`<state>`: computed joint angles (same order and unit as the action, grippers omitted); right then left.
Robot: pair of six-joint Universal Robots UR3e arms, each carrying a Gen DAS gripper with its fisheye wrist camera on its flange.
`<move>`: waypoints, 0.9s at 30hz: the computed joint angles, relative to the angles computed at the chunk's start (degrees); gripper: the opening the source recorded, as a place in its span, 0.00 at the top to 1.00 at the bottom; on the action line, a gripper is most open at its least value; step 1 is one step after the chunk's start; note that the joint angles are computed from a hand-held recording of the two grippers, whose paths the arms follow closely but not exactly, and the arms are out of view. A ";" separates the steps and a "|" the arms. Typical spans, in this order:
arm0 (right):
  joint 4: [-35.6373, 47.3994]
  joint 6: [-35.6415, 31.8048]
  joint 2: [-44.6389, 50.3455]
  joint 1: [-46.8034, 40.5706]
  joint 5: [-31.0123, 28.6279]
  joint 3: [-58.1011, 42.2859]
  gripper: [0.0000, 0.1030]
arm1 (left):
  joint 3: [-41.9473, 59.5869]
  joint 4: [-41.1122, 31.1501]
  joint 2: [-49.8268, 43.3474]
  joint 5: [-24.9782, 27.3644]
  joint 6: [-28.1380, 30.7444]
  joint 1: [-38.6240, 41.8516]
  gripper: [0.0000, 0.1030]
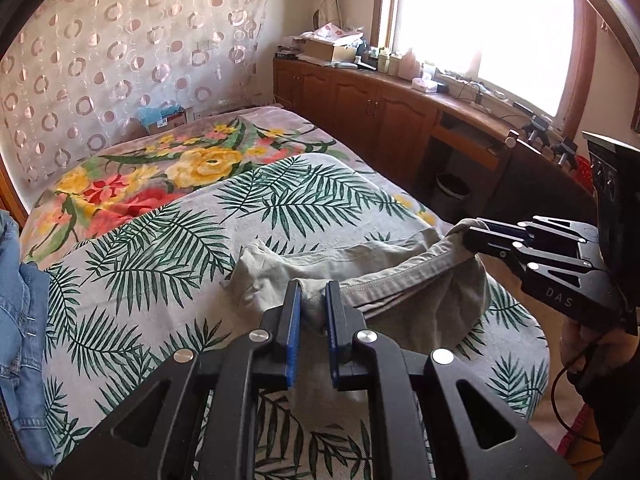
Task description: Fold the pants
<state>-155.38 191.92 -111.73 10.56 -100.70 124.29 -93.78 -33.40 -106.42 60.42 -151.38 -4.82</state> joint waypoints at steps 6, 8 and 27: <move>2.31 0.50 0.83 -2.65 3.15 -1.17 0.86 | 0.94 -0.29 -2.23 1.61 -0.92 -0.63 0.82; 3.67 -0.10 -1.16 -4.18 4.44 -0.93 0.86 | 0.89 -0.70 -2.21 1.45 -1.02 -0.37 0.73; 6.81 -1.09 -10.28 -9.87 8.90 6.61 0.59 | 0.49 -0.39 -5.24 4.64 0.87 -0.29 0.54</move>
